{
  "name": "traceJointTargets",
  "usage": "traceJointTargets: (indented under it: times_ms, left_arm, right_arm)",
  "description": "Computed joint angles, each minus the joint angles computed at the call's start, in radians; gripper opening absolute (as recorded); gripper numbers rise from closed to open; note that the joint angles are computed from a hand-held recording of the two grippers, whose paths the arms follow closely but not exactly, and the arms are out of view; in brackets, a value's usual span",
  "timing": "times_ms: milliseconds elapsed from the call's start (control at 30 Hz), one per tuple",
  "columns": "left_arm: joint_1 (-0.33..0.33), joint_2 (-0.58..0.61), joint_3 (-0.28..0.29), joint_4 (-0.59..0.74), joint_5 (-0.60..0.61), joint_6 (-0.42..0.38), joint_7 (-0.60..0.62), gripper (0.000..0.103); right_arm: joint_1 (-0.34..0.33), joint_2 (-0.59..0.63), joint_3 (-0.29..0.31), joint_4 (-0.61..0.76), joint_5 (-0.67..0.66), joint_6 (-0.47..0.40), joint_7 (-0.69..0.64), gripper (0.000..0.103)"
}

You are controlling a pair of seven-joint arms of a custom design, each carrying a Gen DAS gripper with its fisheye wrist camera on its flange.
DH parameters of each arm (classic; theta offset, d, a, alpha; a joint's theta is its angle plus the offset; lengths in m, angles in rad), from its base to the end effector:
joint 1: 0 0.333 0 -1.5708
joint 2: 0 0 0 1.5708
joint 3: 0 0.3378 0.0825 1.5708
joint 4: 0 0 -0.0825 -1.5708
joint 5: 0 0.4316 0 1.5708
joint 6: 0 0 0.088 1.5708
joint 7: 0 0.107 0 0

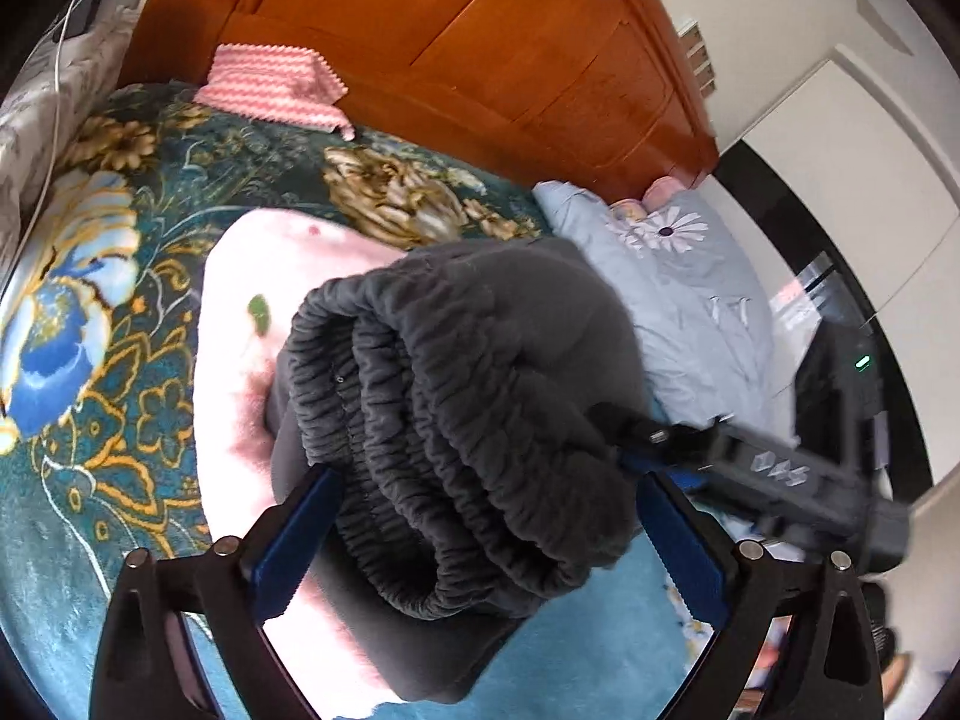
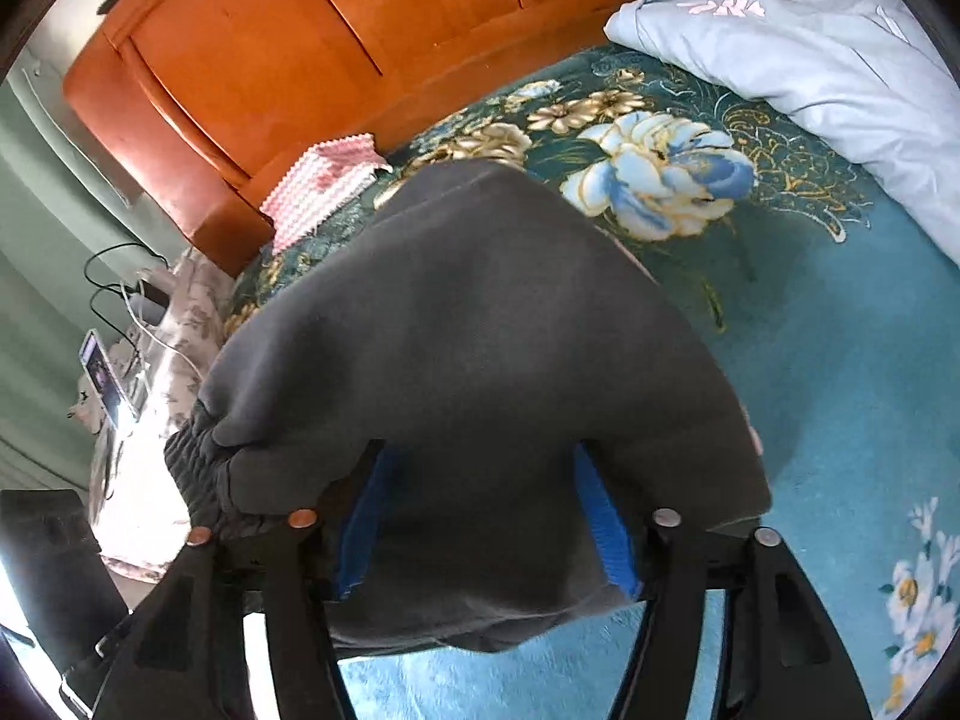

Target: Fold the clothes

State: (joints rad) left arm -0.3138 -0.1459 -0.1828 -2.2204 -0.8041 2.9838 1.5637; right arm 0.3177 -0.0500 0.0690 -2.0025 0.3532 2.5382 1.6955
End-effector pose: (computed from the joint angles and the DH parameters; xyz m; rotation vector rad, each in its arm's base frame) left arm 0.5310 -0.2349 0.5279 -2.1602 1.6989 -1.4217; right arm 0.5838 0.2341 0.5490 -1.7966 1.7414 -0.0703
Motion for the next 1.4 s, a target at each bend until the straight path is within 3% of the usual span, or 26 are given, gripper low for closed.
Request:
traceJointTargets:
  times_ms: [67, 133, 200, 267, 333, 467, 567, 633, 700, 767, 867, 967, 1000, 1200, 1400]
  left_arm:
    - [-0.036, -0.018, 0.035, -0.003, -0.115, -0.019, 0.105, 0.099]
    - [-0.096, -0.052, 0.097, 0.001, -0.397, -0.053, 0.360, 0.099]
    - [-0.107, -0.096, 0.118, -0.013, -0.585, -0.077, 0.547, 0.100]
    - [-0.087, -0.159, 0.100, -0.056, -0.609, -0.062, 0.635, 0.100]
    - [-0.068, -0.209, 0.071, -0.095, -0.558, -0.052, 0.641, 0.100]
    - [-0.096, -0.242, 0.043, -0.118, -0.559, -0.012, 0.652, 0.103]
    - [0.004, -0.223, -0.110, -0.147, -0.246, 0.044, 0.344, 0.103]
    - [0.075, -0.215, -0.204, -0.163, -0.084, 0.060, 0.210, 0.103]
    - [0.188, -0.228, -0.321, -0.190, 0.064, 0.083, 0.052, 0.103]
    - [0.322, -0.253, -0.440, -0.214, 0.162, 0.095, -0.113, 0.103]
    - [0.449, -0.275, -0.547, -0.239, 0.217, 0.106, -0.296, 0.103]
    - [0.678, -0.371, -0.731, -0.248, 0.367, 0.025, -0.520, 0.103]
    - [0.714, -0.393, -0.764, -0.250, 0.367, 0.011, -0.533, 0.103]
    - [0.755, -0.374, -0.796, -0.252, 0.456, -0.021, -0.632, 0.103]
    - [0.798, -0.352, -0.845, -0.237, 0.560, -0.017, -0.717, 0.103]
  right_arm:
    - [0.001, 0.003, 0.002, 0.017, -0.017, -0.028, -0.004, 0.068]
    - [0.002, -0.013, 0.001, 0.014, -0.005, -0.040, -0.029, 0.068]
    - [0.009, -0.049, -0.004, -0.017, 0.041, -0.009, -0.069, 0.068]
    - [0.016, -0.106, -0.008, -0.080, 0.050, 0.049, -0.086, 0.068]
    - [0.016, -0.162, -0.004, -0.151, -0.012, 0.098, -0.052, 0.068]
    - [0.025, -0.242, -0.006, -0.273, -0.122, 0.133, 0.018, 0.068]
    - [0.036, -0.256, -0.011, -0.324, -0.163, 0.128, 0.082, 0.069]
    - [0.026, -0.266, 0.007, -0.361, -0.217, 0.136, 0.159, 0.087]
    - [0.019, -0.273, 0.020, -0.387, -0.280, 0.146, 0.212, 0.091]
    - [0.007, -0.275, 0.040, -0.409, -0.358, 0.161, 0.270, 0.091]
    - [-0.006, -0.268, 0.058, -0.429, -0.451, 0.185, 0.355, 0.091]
    - [-0.037, -0.262, 0.089, -0.449, -0.561, 0.220, 0.479, 0.092]
    - [-0.051, -0.261, 0.103, -0.454, -0.607, 0.232, 0.524, 0.098]
    - [-0.118, -0.236, 0.174, -0.453, -0.882, 0.261, 0.792, 0.103]
    - [-0.103, -0.220, 0.170, -0.440, -1.039, 0.227, 0.932, 0.103]
